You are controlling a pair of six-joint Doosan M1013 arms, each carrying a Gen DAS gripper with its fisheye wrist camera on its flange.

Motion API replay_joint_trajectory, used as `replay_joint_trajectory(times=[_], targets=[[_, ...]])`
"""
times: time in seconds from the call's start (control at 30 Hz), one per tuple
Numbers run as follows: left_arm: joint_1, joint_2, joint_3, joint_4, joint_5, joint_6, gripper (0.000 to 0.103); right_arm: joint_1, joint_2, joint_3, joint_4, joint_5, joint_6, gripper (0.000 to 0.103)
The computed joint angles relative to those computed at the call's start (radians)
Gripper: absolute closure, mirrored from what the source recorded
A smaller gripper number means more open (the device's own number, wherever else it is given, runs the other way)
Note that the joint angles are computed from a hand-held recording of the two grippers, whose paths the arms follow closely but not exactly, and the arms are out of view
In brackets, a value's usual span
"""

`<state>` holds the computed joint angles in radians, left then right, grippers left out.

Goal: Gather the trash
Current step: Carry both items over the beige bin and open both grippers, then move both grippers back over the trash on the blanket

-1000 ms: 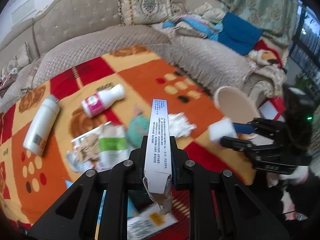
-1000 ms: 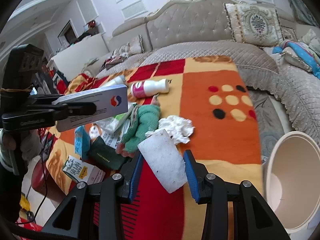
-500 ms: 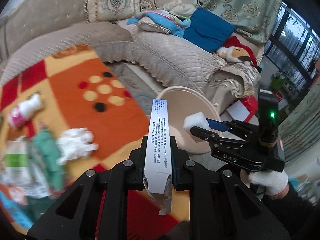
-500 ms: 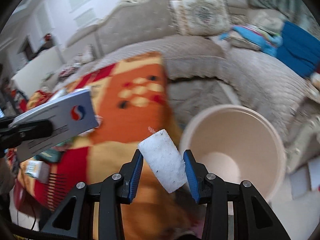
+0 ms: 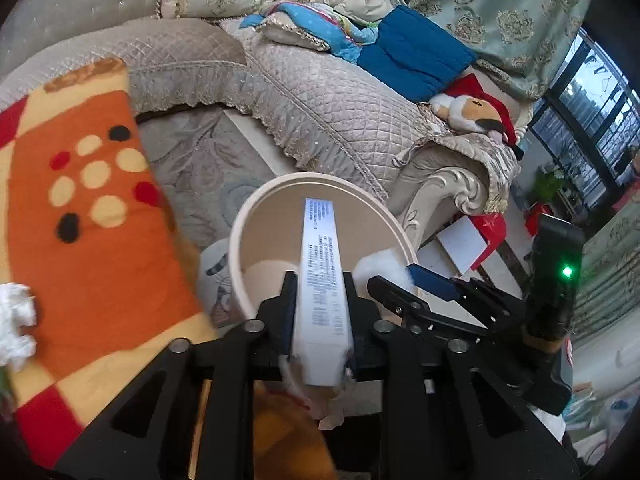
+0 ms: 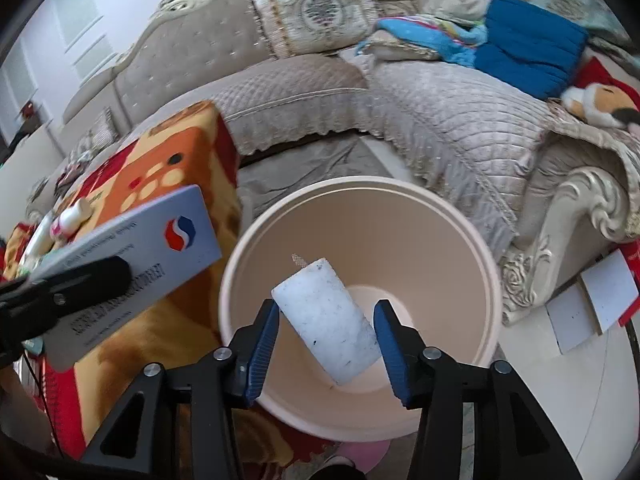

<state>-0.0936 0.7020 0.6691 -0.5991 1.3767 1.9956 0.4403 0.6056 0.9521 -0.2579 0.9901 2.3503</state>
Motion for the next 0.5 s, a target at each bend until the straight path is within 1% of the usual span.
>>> replay_joint_trajectory(times=[0.03,0.07,0.1,0.13,0.2,0.33,0.5], targets=[[-0.002,0.010,-0.008,-0.010,0.005,-0.005,0.060,-0.002,-0.002,0.004,-0.001,-0.001,0.005,0.054],[-0.003,0.015,-0.011,-0.019,0.005,-0.011,0.043,-0.005,-0.002,0.007,-0.001,0.000,0.012,0.053],[-0.001,0.019,-0.014,-0.029,0.004,-0.019,0.037,-0.007,-0.005,0.013,-0.003,-0.001,0.019,0.050],[-0.001,0.024,-0.019,-0.033,0.003,-0.032,0.037,-0.011,-0.006,0.017,-0.001,-0.002,0.025,0.045],[0.000,0.026,-0.021,-0.025,0.004,-0.048,0.037,-0.017,-0.008,0.027,0.010,-0.014,0.029,0.041],[0.005,0.008,0.001,0.012,-0.016,-0.057,0.037,-0.019,-0.010,0.033,0.022,-0.013,0.030,0.041],[0.030,-0.034,0.049,0.023,-0.053,-0.058,0.037,-0.016,-0.006,0.025,0.031,-0.012,0.022,0.041]])
